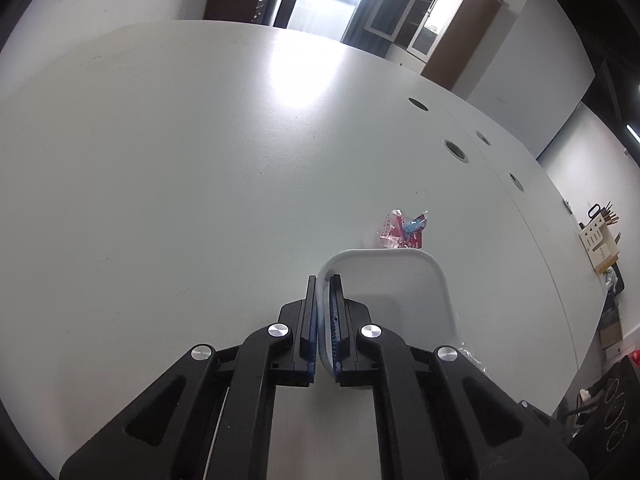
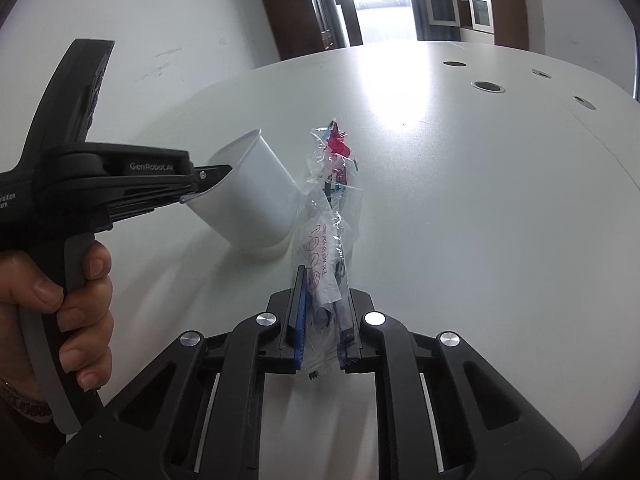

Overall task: Collect trash
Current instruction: 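Grasp the white cup rim with the left gripper while the right grasps the clear wrapper, then carry the white cup and clear wrapper down over the blue wastebasket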

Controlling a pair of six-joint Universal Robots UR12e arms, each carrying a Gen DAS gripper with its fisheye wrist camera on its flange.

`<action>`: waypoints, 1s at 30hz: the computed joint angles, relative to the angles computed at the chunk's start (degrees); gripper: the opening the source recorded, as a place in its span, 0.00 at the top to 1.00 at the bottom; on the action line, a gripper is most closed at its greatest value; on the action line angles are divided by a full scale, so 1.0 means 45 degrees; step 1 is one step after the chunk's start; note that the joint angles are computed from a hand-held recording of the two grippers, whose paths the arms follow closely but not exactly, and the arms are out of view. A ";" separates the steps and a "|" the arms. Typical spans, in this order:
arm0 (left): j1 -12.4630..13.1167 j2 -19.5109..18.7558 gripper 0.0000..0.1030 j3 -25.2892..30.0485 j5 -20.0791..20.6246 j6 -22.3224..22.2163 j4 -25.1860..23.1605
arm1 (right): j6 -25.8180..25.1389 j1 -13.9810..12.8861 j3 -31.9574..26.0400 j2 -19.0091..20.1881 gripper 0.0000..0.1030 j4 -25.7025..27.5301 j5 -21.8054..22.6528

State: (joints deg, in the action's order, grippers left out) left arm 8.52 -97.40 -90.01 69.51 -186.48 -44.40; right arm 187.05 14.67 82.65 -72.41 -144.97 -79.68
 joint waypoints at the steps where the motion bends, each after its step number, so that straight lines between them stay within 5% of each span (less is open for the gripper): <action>1: 0.0103 0.0131 0.96 -0.0167 -0.0191 -0.0078 0.0106 | -0.0029 -0.0009 0.0087 -0.0062 0.90 -0.0121 0.0019; 6: 0.0559 0.1136 0.96 -0.1347 -0.0864 -0.0045 0.1259 | -0.0249 -0.0035 0.0550 -0.0428 0.90 -0.0585 0.0119; 10: 0.0757 0.2084 0.96 -0.2275 -0.0572 0.0537 0.2329 | -0.0629 -0.0031 0.0890 -0.0725 0.90 -0.0678 0.0120; 21: 0.1699 0.4203 0.96 -0.4345 -0.1826 0.1298 0.2789 | -0.1496 0.0040 0.2477 -0.1992 0.90 -0.1322 0.0746; 30: 0.1998 0.5813 0.96 -0.5717 -0.1610 0.2994 0.2708 | -0.2506 0.0179 0.3759 -0.3205 0.90 -0.0733 0.1911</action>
